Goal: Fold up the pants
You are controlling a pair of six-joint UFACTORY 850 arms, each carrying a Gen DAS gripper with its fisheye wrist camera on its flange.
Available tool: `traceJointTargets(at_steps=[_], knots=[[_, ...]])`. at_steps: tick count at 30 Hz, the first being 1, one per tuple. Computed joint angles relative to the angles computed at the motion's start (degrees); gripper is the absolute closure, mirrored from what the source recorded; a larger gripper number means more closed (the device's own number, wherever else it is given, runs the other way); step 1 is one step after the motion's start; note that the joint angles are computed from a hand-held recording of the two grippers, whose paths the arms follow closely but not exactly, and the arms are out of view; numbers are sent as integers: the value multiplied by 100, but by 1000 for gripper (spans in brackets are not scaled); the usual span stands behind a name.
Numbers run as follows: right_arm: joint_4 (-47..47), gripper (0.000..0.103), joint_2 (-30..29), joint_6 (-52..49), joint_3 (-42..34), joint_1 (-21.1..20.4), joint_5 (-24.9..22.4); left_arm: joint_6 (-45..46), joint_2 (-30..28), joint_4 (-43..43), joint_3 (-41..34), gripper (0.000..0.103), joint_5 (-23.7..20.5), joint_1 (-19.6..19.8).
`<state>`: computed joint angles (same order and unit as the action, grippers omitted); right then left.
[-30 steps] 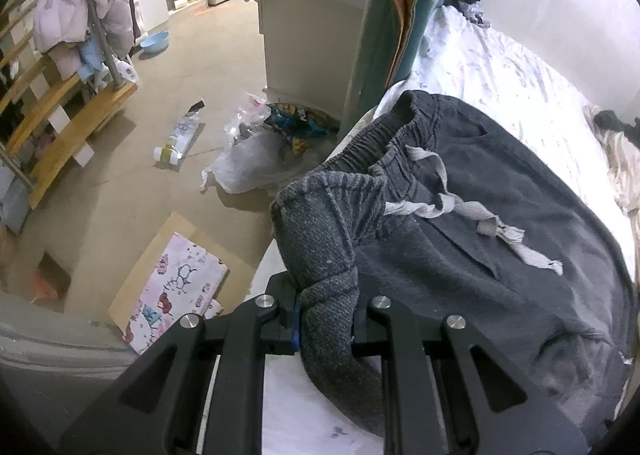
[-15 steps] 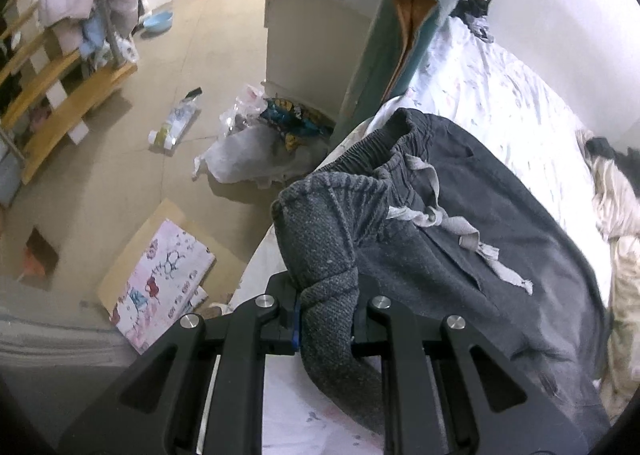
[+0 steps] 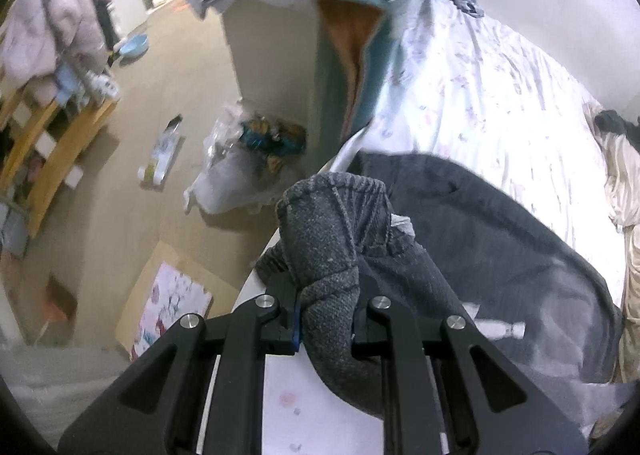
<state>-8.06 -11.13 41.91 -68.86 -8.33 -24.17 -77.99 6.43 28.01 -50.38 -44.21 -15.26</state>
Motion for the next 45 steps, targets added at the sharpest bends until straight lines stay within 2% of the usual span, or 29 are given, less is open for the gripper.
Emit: traceJointTargets(at_steps=[3,9,12,15,16,17,18,19,20,21,24,26,27,29,30,32,34,36,38,40,42,44,45], knots=[[-377,102,-871,-45,-1004,214,-453,545,-676,-76,-591,91,68,247],[-621,102,-3066,-619,-3759,613,-1748,1590,-2164,-263,-1842,91,74,694],[-638,102,-3868,-879,-4722,736,-2033,1661,-2762,-189,-2251,90,49,788],[-679,99,-4199,-890,-5038,778,-2027,1558,-2920,-201,-2237,85,391,870],[-729,88,-4186,-875,-4975,788,-1913,1518,-2905,-228,-2196,81,524,897],[-825,60,-4177,-881,-4920,810,-1858,1477,-2878,-268,-2159,76,614,911],[-845,44,-4190,-991,-4915,826,-1920,1387,-2796,-287,-2064,58,821,923],[-918,29,-4196,-1071,-4926,841,-1996,1382,-2614,-352,-1875,30,1268,963],[-1094,29,-4153,-1090,-4879,865,-2029,1222,-2407,-212,-1638,19,1777,988],[-1291,29,-4040,-1064,-4747,900,-1967,840,-2188,168,-1444,5,2090,958],[-1744,29,-3394,-749,-3927,981,-1231,-959,-1670,1927,-1046,5,2294,816],[-1633,29,-2899,-911,-3377,1023,-669,-1921,-1471,3126,-959,5,1716,494],[-1218,29,-2676,-1351,-3058,1083,-324,-2086,-1493,3726,-933,5,1316,218],[-19,29,-2459,-2551,-2687,1221,-14,-1891,-1567,4276,-839,5,1165,-130],[539,30,-2360,-3150,-2495,1329,60,-1472,-1670,4309,-822,7,1212,-301],[1417,30,-2185,-4350,-2088,1573,204,-954,-1883,4300,-857,21,1206,-488],[2228,31,-2096,-5254,-1750,1815,336,-519,-2165,4078,-984,54,1232,-523],[2758,32,-2176,-5772,-1622,2015,372,-420,-2425,3879,-1177,63,1109,-443],[2724,32,-2298,-5676,-1561,2176,455,-268,-2829,3417,-1567,67,865,-258],[2272,33,-2534,-4986,-1654,2256,437,455,-3233,2547,-1971,78,672,-39],[1511,33,-2732,-4046,-1725,2263,396,1011,-3640,1945,-2370,79,388,55],[1455,32,-2763,-3895,-1764,2244,415,976,-3751,2065,-2525,80,156,-44],[1504,32,-2755,-3955,-1815,2230,295,979,-3678,1892,-2502,78,310,-30]])
